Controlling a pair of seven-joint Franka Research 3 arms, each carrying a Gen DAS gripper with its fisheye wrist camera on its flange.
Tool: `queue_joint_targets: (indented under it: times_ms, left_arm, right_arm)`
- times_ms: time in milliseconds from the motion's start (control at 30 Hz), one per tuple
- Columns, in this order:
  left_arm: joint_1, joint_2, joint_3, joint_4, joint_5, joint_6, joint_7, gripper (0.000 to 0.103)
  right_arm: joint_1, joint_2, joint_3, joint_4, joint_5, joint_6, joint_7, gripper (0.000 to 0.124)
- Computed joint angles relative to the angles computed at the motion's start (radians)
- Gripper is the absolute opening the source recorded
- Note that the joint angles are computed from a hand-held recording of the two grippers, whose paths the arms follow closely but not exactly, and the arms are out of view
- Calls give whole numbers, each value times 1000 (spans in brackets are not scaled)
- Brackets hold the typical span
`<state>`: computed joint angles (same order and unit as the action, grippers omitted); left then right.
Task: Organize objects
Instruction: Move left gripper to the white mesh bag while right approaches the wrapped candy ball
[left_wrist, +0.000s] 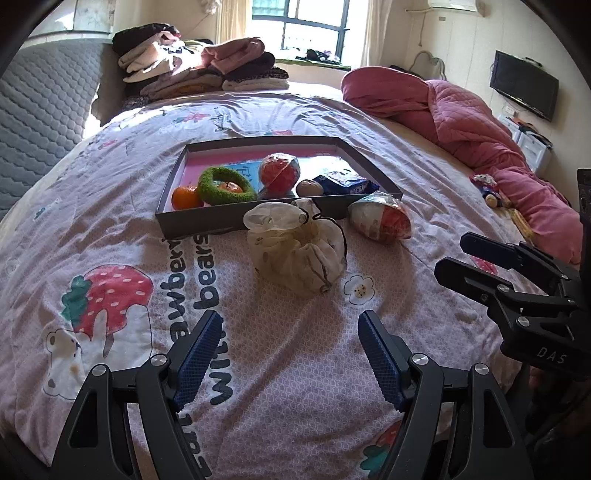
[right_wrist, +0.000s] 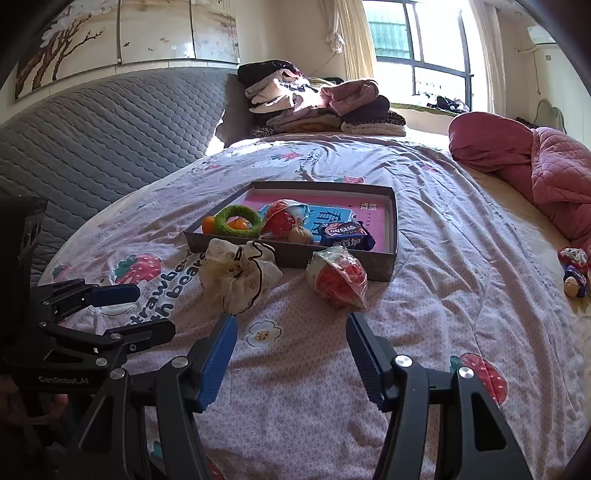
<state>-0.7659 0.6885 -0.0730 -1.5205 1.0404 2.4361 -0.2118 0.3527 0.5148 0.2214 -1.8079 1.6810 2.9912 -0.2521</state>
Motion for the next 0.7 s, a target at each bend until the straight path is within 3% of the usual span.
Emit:
queue_joint_targets:
  times_ms: [400,700]
  left_arm:
    - [8,47,2,38,-62,35,56,77]
    - [9,64,12,47,-90,60,73,77]
  right_arm:
    - [-22,41,30,16,-146,42,146,61]
    - [-77,73,99,16,-281,84,251,61]
